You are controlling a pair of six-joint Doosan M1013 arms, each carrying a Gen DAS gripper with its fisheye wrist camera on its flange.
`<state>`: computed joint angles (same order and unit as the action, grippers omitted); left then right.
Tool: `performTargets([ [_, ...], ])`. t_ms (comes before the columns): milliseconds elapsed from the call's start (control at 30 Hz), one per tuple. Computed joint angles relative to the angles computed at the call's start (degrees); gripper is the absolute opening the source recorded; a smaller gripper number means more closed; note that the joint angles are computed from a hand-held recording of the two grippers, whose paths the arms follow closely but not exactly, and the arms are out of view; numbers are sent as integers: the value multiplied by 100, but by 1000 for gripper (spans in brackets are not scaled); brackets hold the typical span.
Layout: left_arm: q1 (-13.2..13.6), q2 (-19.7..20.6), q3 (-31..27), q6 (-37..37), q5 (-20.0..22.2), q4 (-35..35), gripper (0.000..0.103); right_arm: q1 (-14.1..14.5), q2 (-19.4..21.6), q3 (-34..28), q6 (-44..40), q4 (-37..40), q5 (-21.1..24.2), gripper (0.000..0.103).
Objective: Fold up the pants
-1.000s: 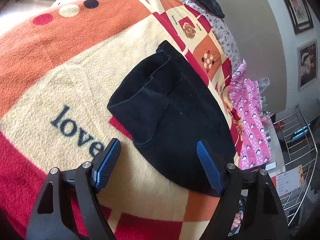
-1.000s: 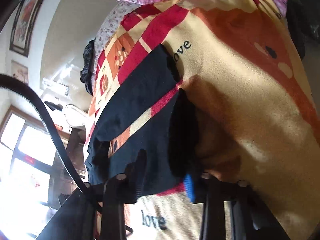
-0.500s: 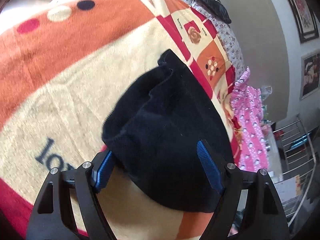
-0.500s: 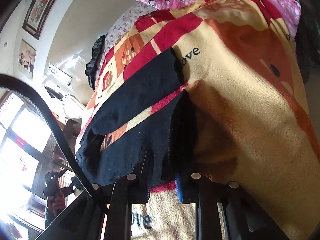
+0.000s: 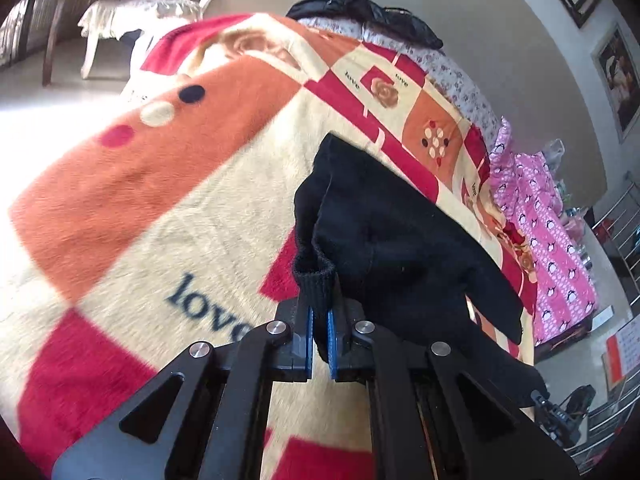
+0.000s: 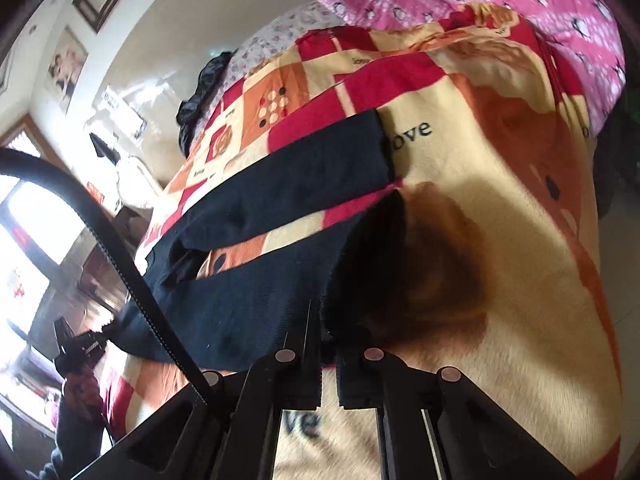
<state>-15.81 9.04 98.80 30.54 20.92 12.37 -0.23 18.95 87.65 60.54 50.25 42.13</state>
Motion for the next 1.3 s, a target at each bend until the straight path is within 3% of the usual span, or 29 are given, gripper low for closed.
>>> performTargets([
  [133, -69, -262, 305, -826, 52, 807, 4, -2, -96, 49, 173, -216, 281, 4],
  [233, 57, -352, 482, -590, 68, 273, 4, -13, -78, 31, 389, -294, 562, 4],
  [467, 72, -459, 566, -1050, 467, 602, 4, 51, 106, -125, 818, -606, 917, 4],
  [500, 56, -421, 528, -1146, 609, 688, 5, 37, 120, -137, 898, -618, 881, 4],
  [567, 24, -311, 420, -1159, 1042, 767, 17, 17, 131, -206, 1383, -864, 659, 5],
  [633, 46, -349, 516, -1457, 963, 954, 17, 137, 100, -312, 2470, -1995, 127, 7],
  [667, 41, -349, 495, -1598, 1135, 1112, 17, 151, 115, -358, 2773, -2253, -123, 10],
  [733, 7, -363, 448, -2141, 1526, 1652, 18, 126, 255, -602, 2614, -1870, -137, 11],
  [767, 24, -383, 450, -2273, 1550, 1733, 18, 77, 392, -778, 2143, -1228, 10, 12],
  [800, 57, -405, 452, -2283, 1477, 1723, 18, 35, 580, -995, 1687, -580, 236, 16],
  [867, 66, -417, 394, -2177, 1454, 1713, 18, 18, 980, -1492, 1463, -40, 717, 30],
  [933, 18, -442, 347, -2035, 1279, 1763, 18, 56, 1311, -1909, 1686, -35, 983, 34],
  [1000, -63, -460, 304, -1806, 1090, 1802, 18, 78, 1646, -2333, 2555, -383, 1289, 34],
  [1067, -165, -453, 264, -1682, 1020, 1939, 18, 20, 1722, -2272, 2763, 150, 1151, 34],
  [1200, -238, -282, 94, -924, 910, 1332, 18, 38, 1845, -2410, 2922, 240, 1042, 32],
  [1233, -227, -245, 76, -756, 840, 1116, 18, 57, 1859, -2465, 3023, 80, 1082, 27],
  [1300, -216, -185, 33, -596, 839, 861, 18, 88, 1874, -2571, 3052, -235, 1146, 5],
])
